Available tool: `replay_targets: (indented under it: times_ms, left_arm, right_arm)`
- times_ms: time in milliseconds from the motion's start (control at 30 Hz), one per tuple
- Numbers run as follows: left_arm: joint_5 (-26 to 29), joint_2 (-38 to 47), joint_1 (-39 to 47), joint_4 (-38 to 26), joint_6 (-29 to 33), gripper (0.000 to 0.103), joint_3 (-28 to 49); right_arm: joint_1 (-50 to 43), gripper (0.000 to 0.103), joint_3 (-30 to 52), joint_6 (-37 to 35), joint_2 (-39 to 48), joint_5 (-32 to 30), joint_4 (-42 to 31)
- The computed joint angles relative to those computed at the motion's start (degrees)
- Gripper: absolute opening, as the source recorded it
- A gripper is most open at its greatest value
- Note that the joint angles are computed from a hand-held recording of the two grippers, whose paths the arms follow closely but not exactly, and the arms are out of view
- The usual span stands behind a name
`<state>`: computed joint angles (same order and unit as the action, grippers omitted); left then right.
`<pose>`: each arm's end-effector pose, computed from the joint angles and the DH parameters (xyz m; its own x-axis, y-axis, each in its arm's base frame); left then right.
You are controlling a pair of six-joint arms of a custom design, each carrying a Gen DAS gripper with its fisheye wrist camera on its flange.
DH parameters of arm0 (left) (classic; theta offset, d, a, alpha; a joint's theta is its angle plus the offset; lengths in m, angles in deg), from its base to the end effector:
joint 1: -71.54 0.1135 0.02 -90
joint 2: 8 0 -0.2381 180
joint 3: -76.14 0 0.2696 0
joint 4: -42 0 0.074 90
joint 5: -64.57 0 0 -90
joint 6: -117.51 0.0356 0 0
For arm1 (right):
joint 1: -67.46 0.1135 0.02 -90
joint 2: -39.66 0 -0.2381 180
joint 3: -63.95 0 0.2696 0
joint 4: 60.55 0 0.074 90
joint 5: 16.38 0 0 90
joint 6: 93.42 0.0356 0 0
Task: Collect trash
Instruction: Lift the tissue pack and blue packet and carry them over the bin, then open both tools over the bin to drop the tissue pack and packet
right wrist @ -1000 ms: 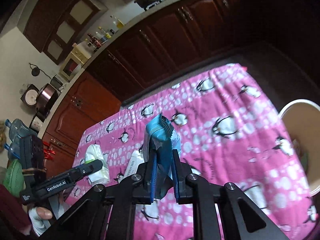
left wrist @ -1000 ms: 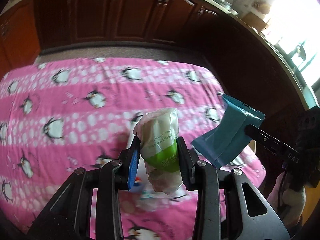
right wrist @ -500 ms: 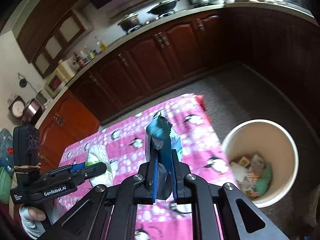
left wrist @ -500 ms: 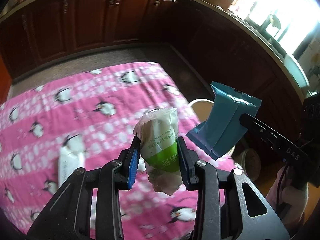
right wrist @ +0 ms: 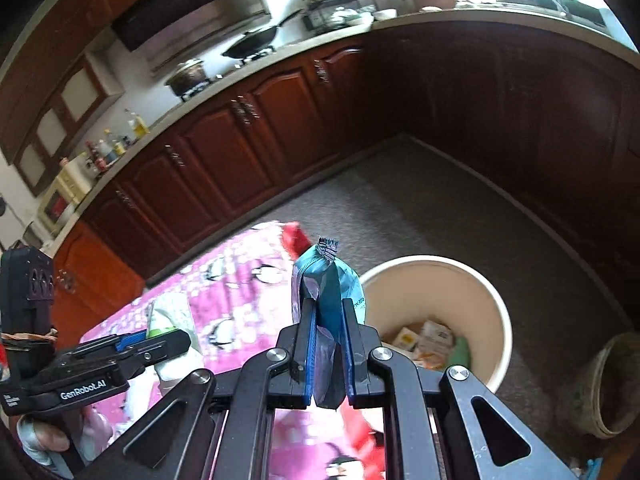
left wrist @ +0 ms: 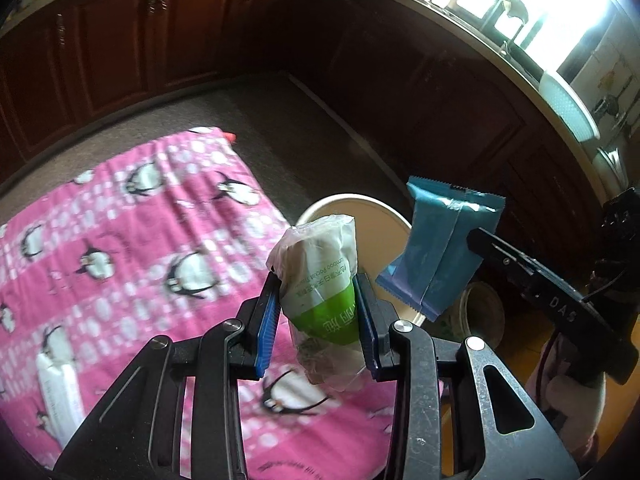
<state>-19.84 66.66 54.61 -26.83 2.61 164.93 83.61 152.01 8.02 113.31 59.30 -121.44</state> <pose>0.2685 -0.0853 0.3196 -0.8529 -0.1784 -0.4907 -0.0170 0.9488 -0.3154 0.2750 0.0888 0.3304 -0.7686 -0.0225 -0.6394 -0.2864 0.9058 0.3124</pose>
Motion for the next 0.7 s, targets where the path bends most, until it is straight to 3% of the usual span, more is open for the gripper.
replay_targets:
  times_ms: [500,633,700]
  left_arm:
    - [-1.2,13.3,-4.8,6.8,-3.7,0.035,4.0]
    - [-0.8,14.1,-4.9,8.4,-3.5,0.046,3.2]
    - [-0.5,14.7,-5.0,8.8,-3.9,0.053,3.4]
  right_arm:
    - [-6.6,0.011,-4.3,-3.6,5.9,2.3,3.7]
    - [-6.8,0.011,-4.1,-3.8,7.4,3.8,4.3]
    - [-6.3,0.027,-3.4,-3.7,8.4,5.2,3.4]
